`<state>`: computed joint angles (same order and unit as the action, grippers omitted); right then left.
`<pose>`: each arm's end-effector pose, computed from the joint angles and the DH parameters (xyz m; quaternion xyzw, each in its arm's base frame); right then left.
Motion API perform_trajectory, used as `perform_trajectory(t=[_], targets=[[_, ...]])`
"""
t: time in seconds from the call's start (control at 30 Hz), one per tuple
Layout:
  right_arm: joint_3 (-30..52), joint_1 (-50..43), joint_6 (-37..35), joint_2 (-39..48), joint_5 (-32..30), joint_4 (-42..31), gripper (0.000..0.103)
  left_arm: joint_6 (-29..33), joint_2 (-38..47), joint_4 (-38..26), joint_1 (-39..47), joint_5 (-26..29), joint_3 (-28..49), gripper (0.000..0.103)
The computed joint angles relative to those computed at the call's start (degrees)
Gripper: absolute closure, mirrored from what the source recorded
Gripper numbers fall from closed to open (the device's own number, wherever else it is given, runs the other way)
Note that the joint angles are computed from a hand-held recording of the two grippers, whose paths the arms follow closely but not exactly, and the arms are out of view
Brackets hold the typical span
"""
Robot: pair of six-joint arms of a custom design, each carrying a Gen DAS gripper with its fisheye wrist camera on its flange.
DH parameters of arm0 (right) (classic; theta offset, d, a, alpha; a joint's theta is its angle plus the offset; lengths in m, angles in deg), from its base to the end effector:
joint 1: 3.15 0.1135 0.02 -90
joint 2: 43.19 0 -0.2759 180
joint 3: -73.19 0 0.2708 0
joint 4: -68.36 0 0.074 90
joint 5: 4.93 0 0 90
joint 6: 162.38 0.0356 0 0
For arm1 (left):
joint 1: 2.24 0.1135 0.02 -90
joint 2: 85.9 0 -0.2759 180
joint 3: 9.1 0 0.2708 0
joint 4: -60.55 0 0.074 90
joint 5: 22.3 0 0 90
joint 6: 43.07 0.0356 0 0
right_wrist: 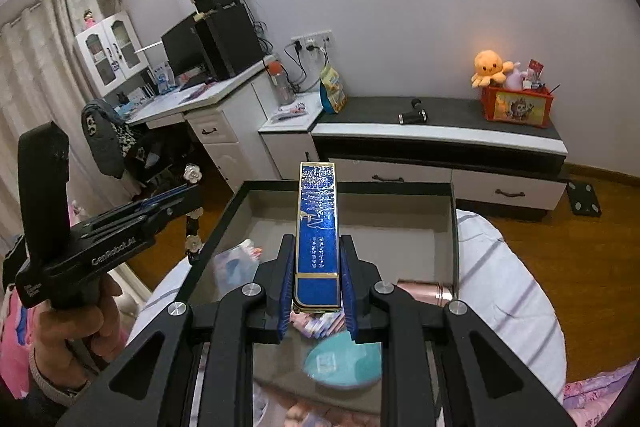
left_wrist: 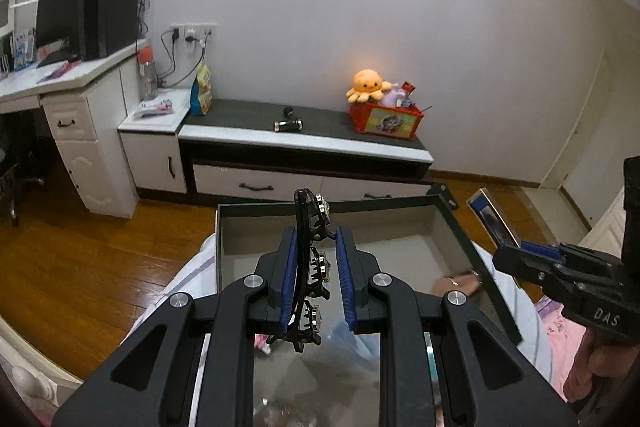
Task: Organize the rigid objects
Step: 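Carry the hair clip and blue box into the tray box and open both tools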
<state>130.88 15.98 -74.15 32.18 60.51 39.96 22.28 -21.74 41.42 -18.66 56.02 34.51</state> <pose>0.2617 0.1064 0.2216 -0.2426 0.8768 0.2501 0.3314 0.2295 -0.0601 0.1972 -0.1078 0.8950 -0.0621 0.4284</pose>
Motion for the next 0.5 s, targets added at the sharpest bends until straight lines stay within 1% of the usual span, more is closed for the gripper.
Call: perform_trajectory(t=[0.1,0.2,0.3,0.4,0.43,0.47,0.5], targets=[[1.32,0.3,0.06,3.43,0.67,0.95,0.082,0.26,4.5,3.49,1.73,1.78,0.29,0.084],[2.26,0.61,0.14,5.95,1.13,1.56,0.082,0.73,7.92,5.62,2.47,2.51,1.13,0.084],[3.85,1.37,0.68,7.9,2.22,1.61,0.082,0.94,9.61,6.4,2.84,2.9,1.83,0.084],[4.98,1.55,0.95,9.34,2.7,1.54,0.082,1.42,10.91,5.78,2.98,3.47,2.71,0.083],[5.28,1.82,1.19,9.71,3.05,1.6,0.082,1.39,11.12,5.57,2.86,3.13,2.81,0.081],[5.42,1.91,1.5,10.08,3.17,1.79,0.082,1.36,11.32,5.17,2.72,2.75,3.13,0.066],[5.52,1.93,1.75,10.43,3.28,1.82,0.081,1.21,11.22,5.02,2.57,2.23,3.05,0.058]])
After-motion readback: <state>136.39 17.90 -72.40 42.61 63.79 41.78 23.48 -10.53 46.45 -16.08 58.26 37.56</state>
